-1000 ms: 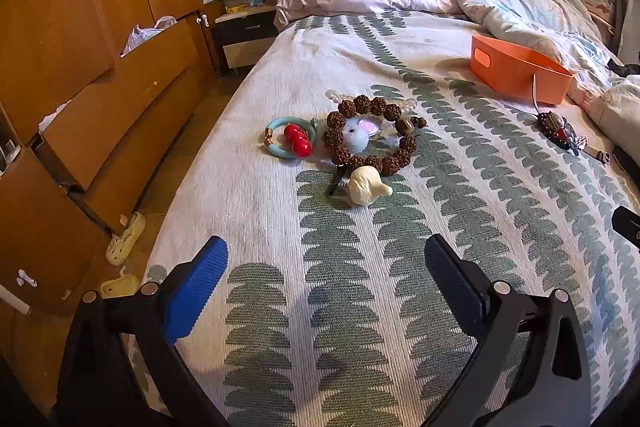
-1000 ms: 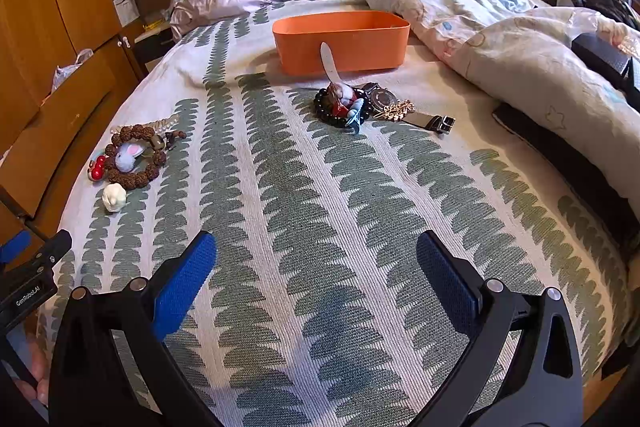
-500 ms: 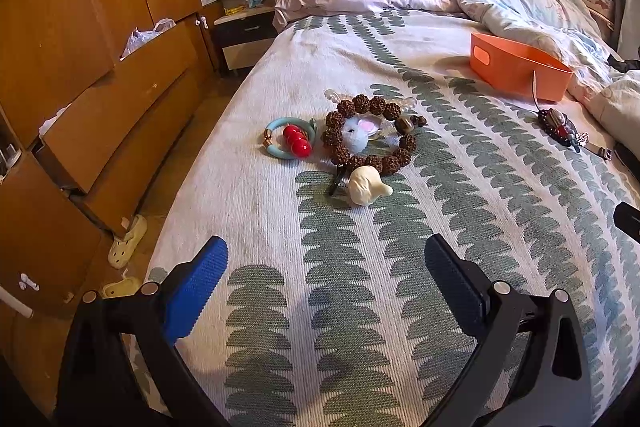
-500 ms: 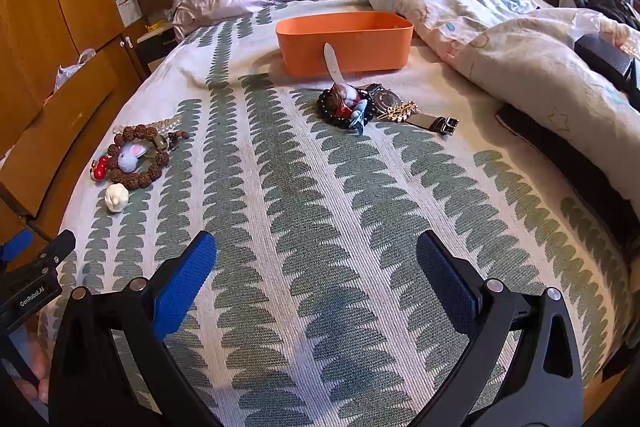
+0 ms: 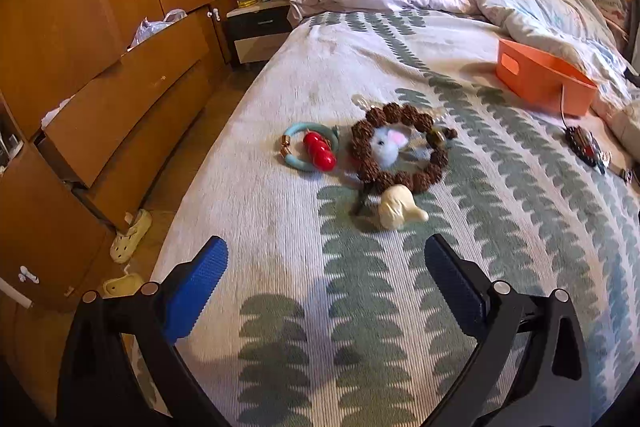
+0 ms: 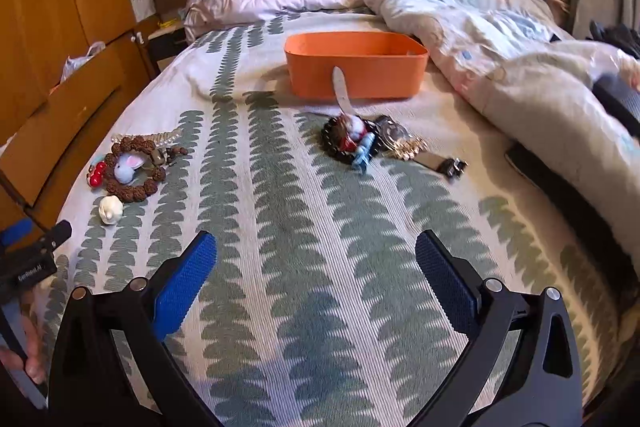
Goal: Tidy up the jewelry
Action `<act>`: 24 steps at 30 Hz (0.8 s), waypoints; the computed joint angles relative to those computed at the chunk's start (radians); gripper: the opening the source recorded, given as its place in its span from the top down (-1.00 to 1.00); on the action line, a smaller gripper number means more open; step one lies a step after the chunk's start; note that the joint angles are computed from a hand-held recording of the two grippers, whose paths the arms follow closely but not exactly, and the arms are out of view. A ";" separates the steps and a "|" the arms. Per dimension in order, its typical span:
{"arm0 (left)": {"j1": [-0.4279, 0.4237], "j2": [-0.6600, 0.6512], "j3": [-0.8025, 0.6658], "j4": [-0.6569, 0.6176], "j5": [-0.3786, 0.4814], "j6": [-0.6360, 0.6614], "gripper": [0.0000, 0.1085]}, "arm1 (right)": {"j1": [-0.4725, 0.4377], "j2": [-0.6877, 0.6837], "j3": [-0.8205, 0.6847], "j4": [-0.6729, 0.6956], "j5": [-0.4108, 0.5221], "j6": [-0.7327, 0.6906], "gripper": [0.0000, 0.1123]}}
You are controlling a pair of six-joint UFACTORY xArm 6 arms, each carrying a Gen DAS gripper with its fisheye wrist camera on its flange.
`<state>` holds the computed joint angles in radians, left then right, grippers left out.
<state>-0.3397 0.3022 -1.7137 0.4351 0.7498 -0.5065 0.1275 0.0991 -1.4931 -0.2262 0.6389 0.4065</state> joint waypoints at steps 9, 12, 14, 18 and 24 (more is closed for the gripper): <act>0.011 0.037 -0.065 -0.009 0.013 0.008 -0.80 | -0.036 0.033 -0.044 0.057 -0.003 0.001 -0.77; 0.011 0.066 -0.109 -0.020 0.018 0.029 -0.80 | -0.043 0.056 -0.080 0.072 0.011 -0.012 -0.77; 0.011 0.087 -0.144 -0.025 0.025 0.044 -0.80 | -0.047 0.078 -0.114 0.095 0.031 -0.031 -0.77; 0.014 0.152 -0.244 -0.048 0.062 0.082 -0.80 | -0.053 0.134 -0.204 0.106 0.081 -0.062 -0.77; 0.029 0.225 -0.350 -0.105 0.117 0.109 -0.80 | -0.055 0.240 -0.360 0.052 0.153 -0.075 -0.77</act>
